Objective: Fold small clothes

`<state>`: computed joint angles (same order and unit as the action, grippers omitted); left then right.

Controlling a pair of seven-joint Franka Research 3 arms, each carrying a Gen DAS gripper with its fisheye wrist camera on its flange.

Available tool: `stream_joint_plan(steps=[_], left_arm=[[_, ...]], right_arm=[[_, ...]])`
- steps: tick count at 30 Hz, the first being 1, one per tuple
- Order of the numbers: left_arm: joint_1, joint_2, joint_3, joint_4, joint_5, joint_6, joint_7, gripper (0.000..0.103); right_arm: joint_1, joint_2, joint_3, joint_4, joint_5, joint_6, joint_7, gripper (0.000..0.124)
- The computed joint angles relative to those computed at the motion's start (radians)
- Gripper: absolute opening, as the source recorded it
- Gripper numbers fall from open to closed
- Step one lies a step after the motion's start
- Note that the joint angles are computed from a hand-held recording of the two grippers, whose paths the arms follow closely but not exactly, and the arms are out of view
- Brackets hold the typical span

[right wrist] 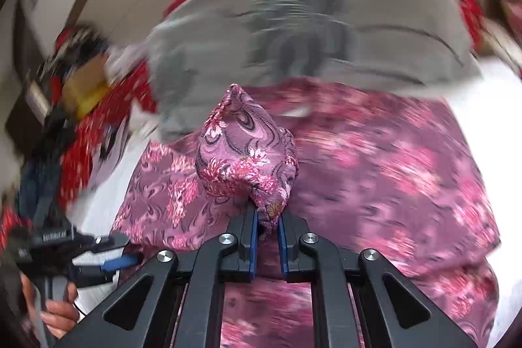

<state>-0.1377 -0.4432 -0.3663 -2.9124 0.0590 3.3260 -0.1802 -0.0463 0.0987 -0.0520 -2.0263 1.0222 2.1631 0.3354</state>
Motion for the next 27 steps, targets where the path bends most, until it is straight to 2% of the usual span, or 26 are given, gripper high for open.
stream_joint_plan(steps=[3, 7, 9, 11, 13, 15, 16, 17, 18, 20, 22, 24, 25, 26, 27], left_arm=[[-0.020, 0.007, 0.020, 0.013, 0.010, -0.019, 0.007, 0.045], [-0.027, 0.003, 0.025, 0.014, 0.016, -0.029, 0.007, 0.045], [-0.027, 0.008, 0.027, 0.020, 0.018, -0.032, 0.006, 0.044], [-0.017, 0.015, 0.023, 0.024, 0.018, -0.020, 0.004, 0.044], [-0.002, 0.023, 0.012, 0.031, 0.015, -0.007, 0.003, 0.045], [-0.006, 0.037, 0.026, 0.043, 0.018, -0.001, 0.012, 0.045], [-0.014, 0.042, 0.042, 0.053, 0.023, -0.009, 0.020, 0.045], [-0.011, 0.039, 0.047, 0.064, 0.027, -0.029, 0.029, 0.045], [0.002, 0.032, 0.038, 0.070, 0.030, -0.041, 0.035, 0.045], [0.026, 0.021, 0.023, 0.083, 0.041, -0.069, 0.047, 0.045], [0.040, 0.026, 0.020, 0.096, 0.054, -0.102, 0.055, 0.045], [-0.001, 0.061, 0.073, 0.114, 0.053, -0.144, 0.065, 0.044], [-0.045, 0.076, 0.120, 0.117, 0.043, -0.154, 0.075, 0.044], [-0.094, 0.096, 0.170, 0.113, 0.025, -0.135, 0.087, 0.044], [-0.110, 0.101, 0.185, 0.105, 0.017, -0.112, 0.088, 0.044]], right_arm=[[-0.035, 0.073, -0.023, 0.071, -0.020, -0.049, 0.113, 0.010], [-0.089, 0.148, -0.031, 0.131, -0.033, -0.075, 0.302, 0.020], [-0.114, 0.149, -0.023, 0.128, -0.002, -0.074, 0.319, 0.028], [-0.126, 0.144, -0.013, 0.123, 0.031, -0.070, 0.318, 0.055], [-0.118, 0.140, -0.002, 0.118, 0.050, -0.024, 0.315, 0.068], [-0.097, 0.154, 0.006, 0.135, 0.022, 0.023, 0.345, 0.068], [-0.088, 0.162, 0.011, 0.144, 0.004, 0.035, 0.366, 0.062], [-0.091, 0.183, 0.014, 0.173, -0.011, 0.009, 0.380, 0.030], [-0.099, 0.207, 0.021, 0.214, -0.018, -0.039, 0.379, 0.007], [-0.117, 0.204, 0.035, 0.232, 0.026, -0.048, 0.333, 0.006], [-0.144, 0.188, 0.044, 0.233, 0.129, -0.051, 0.257, 0.006], [-0.140, 0.207, 0.035, 0.262, 0.130, -0.024, 0.267, 0.006], [-0.127, 0.230, 0.026, 0.284, 0.078, 0.000, 0.303, 0.006], [-0.116, 0.256, 0.019, 0.306, 0.014, 0.016, 0.344, 0.006], [-0.108, 0.282, 0.011, 0.329, -0.058, 0.015, 0.388, 0.006]])
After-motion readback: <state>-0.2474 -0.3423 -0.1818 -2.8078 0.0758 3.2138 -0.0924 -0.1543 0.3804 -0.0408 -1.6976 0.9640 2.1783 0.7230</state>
